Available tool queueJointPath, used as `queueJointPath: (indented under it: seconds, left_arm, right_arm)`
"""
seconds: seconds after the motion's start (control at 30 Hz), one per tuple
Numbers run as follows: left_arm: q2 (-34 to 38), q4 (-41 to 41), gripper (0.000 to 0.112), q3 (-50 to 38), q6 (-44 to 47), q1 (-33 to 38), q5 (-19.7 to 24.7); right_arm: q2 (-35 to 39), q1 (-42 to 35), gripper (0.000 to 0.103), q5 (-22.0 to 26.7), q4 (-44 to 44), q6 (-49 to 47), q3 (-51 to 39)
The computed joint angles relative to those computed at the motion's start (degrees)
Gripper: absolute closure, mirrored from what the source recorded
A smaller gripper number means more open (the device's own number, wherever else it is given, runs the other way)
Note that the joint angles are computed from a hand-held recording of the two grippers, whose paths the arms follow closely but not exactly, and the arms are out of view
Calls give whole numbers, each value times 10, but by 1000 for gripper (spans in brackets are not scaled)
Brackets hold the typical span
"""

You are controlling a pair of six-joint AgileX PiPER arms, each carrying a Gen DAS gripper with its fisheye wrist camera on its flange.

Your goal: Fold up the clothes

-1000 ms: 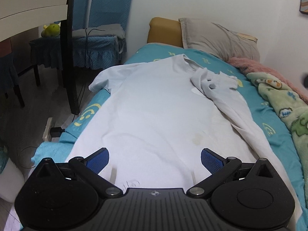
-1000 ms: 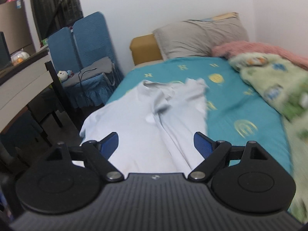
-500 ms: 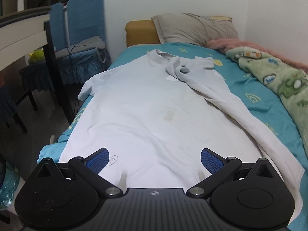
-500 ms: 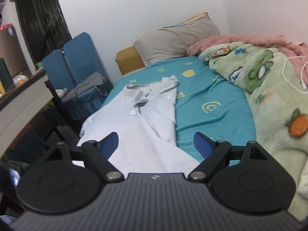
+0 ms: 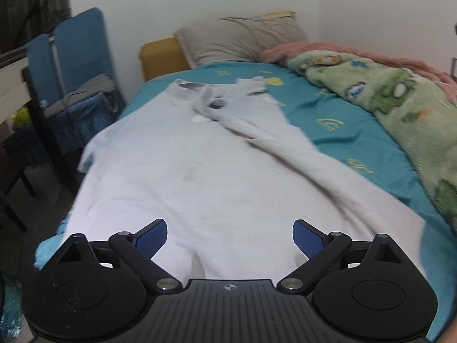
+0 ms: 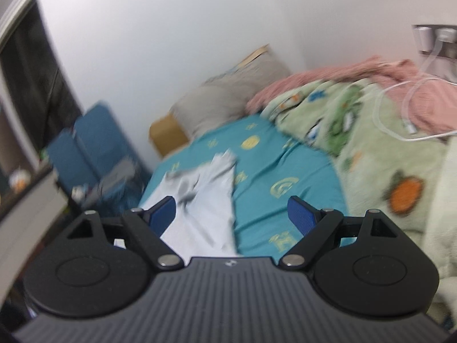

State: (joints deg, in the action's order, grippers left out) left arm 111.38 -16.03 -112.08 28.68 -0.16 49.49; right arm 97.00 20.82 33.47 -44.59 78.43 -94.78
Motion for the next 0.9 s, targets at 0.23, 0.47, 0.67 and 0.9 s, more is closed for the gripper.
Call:
queueJointPath:
  seconds: [0.23, 0.47, 0.67, 0.9]
  left_arm:
    - [41, -29, 29, -65, -30, -93, 76]
    - [122, -55, 46, -139, -23, -158, 148]
    - [114, -47, 60, -70, 18, -188, 92]
    - [104, -60, 110, -46, 6, -178, 59]
  right_arm:
    - [-39, -26, 16, 44, -131, 221, 78]
    - [-19, -39, 16, 50, -120, 213, 70]
    - [3, -21, 16, 79, -139, 177, 46]
    - [11, -34, 16, 69, -114, 174, 42]
